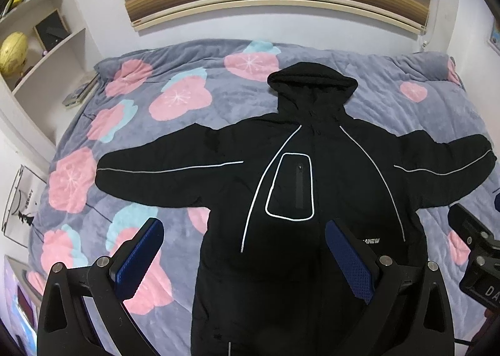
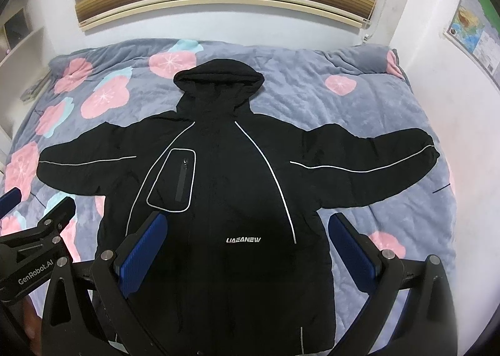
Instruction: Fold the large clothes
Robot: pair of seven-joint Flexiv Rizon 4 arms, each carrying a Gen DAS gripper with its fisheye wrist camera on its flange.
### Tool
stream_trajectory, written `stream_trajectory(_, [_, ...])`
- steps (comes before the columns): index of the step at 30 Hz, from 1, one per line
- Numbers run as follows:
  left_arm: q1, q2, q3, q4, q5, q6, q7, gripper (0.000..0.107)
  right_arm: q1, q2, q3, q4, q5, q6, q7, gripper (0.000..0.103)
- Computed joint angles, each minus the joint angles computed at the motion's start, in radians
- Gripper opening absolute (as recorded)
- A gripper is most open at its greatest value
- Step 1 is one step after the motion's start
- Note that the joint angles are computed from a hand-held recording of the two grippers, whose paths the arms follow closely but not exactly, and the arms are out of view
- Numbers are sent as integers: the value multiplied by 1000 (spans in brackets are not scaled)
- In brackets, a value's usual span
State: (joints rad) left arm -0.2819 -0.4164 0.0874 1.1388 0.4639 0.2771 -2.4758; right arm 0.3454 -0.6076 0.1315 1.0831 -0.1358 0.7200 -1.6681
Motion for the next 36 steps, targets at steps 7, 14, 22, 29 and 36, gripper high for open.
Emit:
stream_trajectory(7, [15, 36, -1, 62, -14, 52, -15, 103, 15, 13, 1, 16, -12, 12, 3, 103])
stream_trajectory(14, [33, 89, -5, 137, -13, 91, -29, 103, 31, 63, 7, 98, -29, 36, 10, 103])
stream_trajectory(22, [55, 153, -20, 222, -5, 124, -31, 103, 47, 118, 10, 177, -54, 67, 56, 103])
stream_trajectory(29, [99, 200, -23, 307, -23, 149, -21, 103, 73, 116, 19, 195, -72, 59, 87, 103])
stream_trajectory(36, [210, 261, 15, 501, -110, 327, 3, 103, 116, 48, 39, 131, -70, 50, 77, 103])
